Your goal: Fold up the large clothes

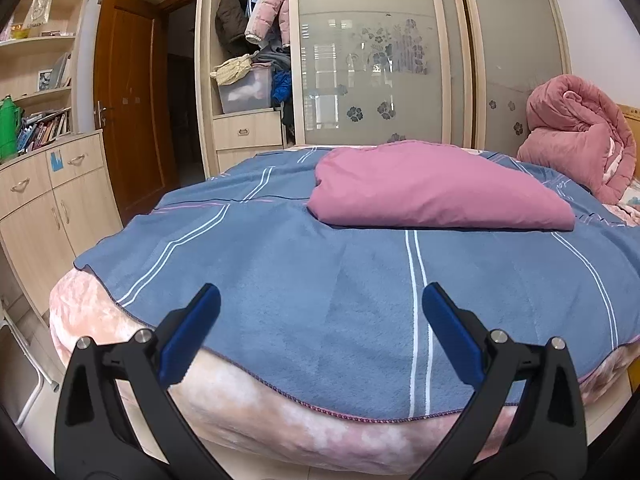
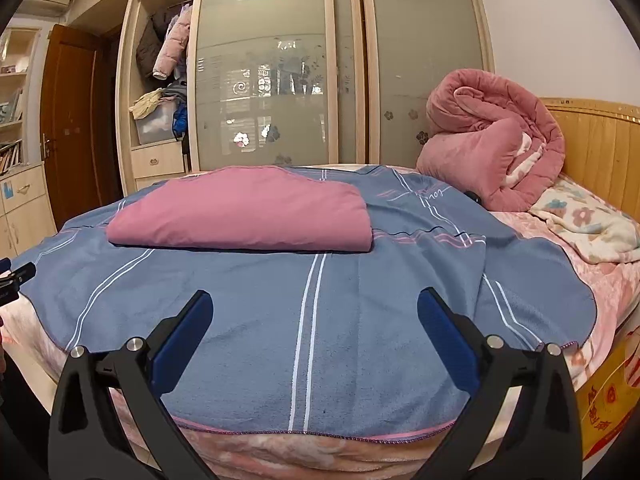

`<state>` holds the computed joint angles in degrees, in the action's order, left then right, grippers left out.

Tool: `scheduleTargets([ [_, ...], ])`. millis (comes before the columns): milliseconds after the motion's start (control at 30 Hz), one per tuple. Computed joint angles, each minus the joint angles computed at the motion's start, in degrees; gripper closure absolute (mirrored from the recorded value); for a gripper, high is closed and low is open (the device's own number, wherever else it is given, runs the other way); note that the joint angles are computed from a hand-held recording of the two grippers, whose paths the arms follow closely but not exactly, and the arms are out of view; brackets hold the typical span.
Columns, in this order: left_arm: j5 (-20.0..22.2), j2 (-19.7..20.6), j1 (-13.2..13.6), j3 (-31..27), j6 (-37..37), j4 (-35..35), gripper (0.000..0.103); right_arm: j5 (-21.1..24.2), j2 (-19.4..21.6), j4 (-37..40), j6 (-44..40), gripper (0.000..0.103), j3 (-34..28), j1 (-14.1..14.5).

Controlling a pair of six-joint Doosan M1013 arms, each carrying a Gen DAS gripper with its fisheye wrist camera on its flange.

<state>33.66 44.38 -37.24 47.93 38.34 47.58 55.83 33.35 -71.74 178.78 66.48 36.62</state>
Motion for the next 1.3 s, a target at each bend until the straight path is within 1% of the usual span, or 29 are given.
scheduleTargets([
  [100,0.39,0.23,-0.26,-0.18,0.8,1.23,0.002,0.06,0.1,0.03,-0.86,0.001,-0.03,0.04],
  [233,0.31,0.55,-0.26,-0.9,4.81,-1.92,0.002,-0.07,-0.07,-0.35,0.71,0.001,0.37,-0.04],
  [333,0.14,0.46,-0.52,-0.59,3.23,0.29,0.002,-0.46,-0.26,-0.79,1.72,0.001,0.7,-0.06],
  [467,0.05,0.44,-0.66,-0.53,2.94,0.83,0.002,-0.47,-0.45,-1.14,1.88,0.001,1.04,-0.03],
  [600,-1.31,0.1,-0.45,-0.03,2.74,-0.13,0.002,-0.47,-0.69,-1.12,2.29,0.001,1.38,-0.07],
  [800,-1.27,0.23,-0.36,-0.47,4.03,-2.09,0.002,-0.47,-0.76,-1.15,2.33,0.001,1.46,-0.07],
  [1000,-1.98,0.03,-0.44,-0.06,4.09,-1.65,0.002,-0.5,-0.89,-1.26,2.1,0.001,1.72,-0.05],
  [1067,-2.33,-0.03,-0.33,-0.02,4.46,-2.64,0.002,-0.48,-0.91,-1.21,2.07,0.001,1.76,-0.07],
  [1300,-2.23,-0.01,-0.22,-0.22,4.63,-3.14,0.002,-0.49,-0.86,-1.16,2.03,0.001,1.67,-0.03],
])
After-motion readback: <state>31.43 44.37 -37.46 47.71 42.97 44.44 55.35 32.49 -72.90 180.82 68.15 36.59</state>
